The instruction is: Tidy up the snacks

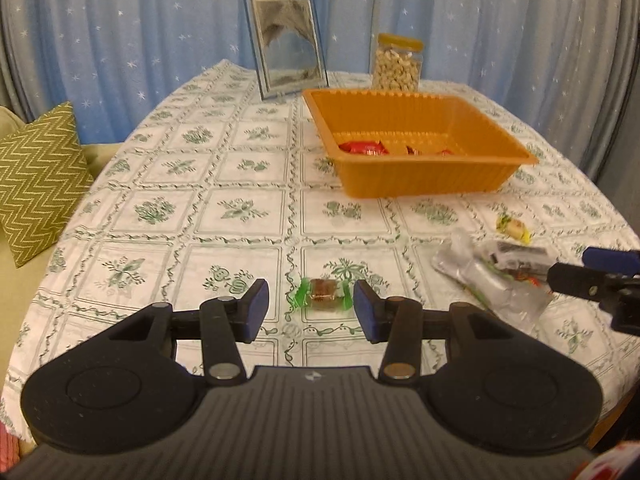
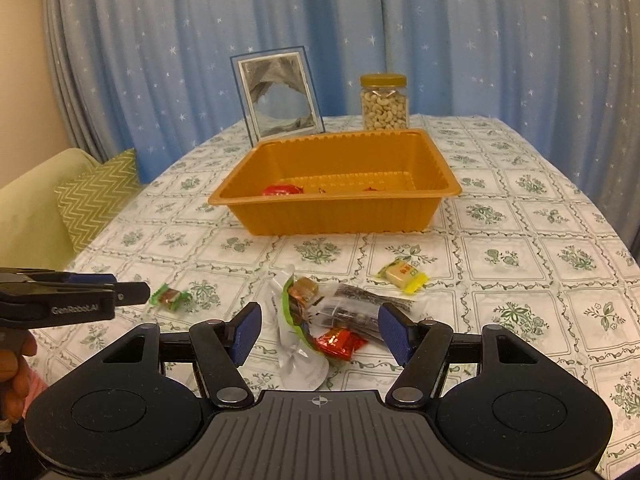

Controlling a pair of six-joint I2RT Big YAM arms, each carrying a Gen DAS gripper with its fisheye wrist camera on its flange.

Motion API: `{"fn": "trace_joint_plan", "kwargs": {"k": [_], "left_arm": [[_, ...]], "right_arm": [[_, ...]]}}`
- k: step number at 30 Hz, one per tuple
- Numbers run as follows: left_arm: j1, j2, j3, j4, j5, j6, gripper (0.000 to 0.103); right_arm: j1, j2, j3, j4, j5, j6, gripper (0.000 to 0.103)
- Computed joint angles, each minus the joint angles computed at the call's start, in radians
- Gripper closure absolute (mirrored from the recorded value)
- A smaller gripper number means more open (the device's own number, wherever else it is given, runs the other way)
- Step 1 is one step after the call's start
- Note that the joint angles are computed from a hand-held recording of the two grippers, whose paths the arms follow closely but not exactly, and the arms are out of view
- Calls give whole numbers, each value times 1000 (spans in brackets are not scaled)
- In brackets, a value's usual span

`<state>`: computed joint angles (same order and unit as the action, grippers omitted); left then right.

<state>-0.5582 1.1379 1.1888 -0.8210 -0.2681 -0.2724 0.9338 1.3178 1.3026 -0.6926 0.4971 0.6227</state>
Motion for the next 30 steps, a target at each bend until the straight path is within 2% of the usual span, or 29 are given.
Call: {"fn": "trace_joint_plan", "kwargs": {"k": [5,8,12,14,15,16,19,24,26,27,28,30], "left_arm": [[14,40,1,24,33,44,60],[16,62,1,41,42,70,52],[20,94,8,50,40,86,52],[23,107,11,51,43,88,54],[25,111,12,50,47,90,60],[26,109,8,59,51,89,69],[23,107,13,52,46,87,77],[22,85,7,52,46,68,79],[21,73,3,56,49,65,79],[21,69,2,56,51,61,79],[22,66,1,56,53,57,79],[23,62,-2,57,57,50,79]], "right_arm": [[-12,6,-9,-1,-17,-3,38],[-16,10,-11,-1,-21,-11,38],[-23,11,-14,0,-23,-8,38],[-27,12,-15,1,-25,-7,38],[-28,13,-16,3,-25,-8,38],[-30,16,-13,4,-25,-8,38],[-31,24,-7,11,-28,-25,38],[-25,44,8,19,-32,-61,38],[-28,47,9,29,-55,-65,44],[-30,53,16,28,-68,-74,53],[-29,60,23,27,-76,-87,56],[-27,78,38,30,-82,-116,57]]}}
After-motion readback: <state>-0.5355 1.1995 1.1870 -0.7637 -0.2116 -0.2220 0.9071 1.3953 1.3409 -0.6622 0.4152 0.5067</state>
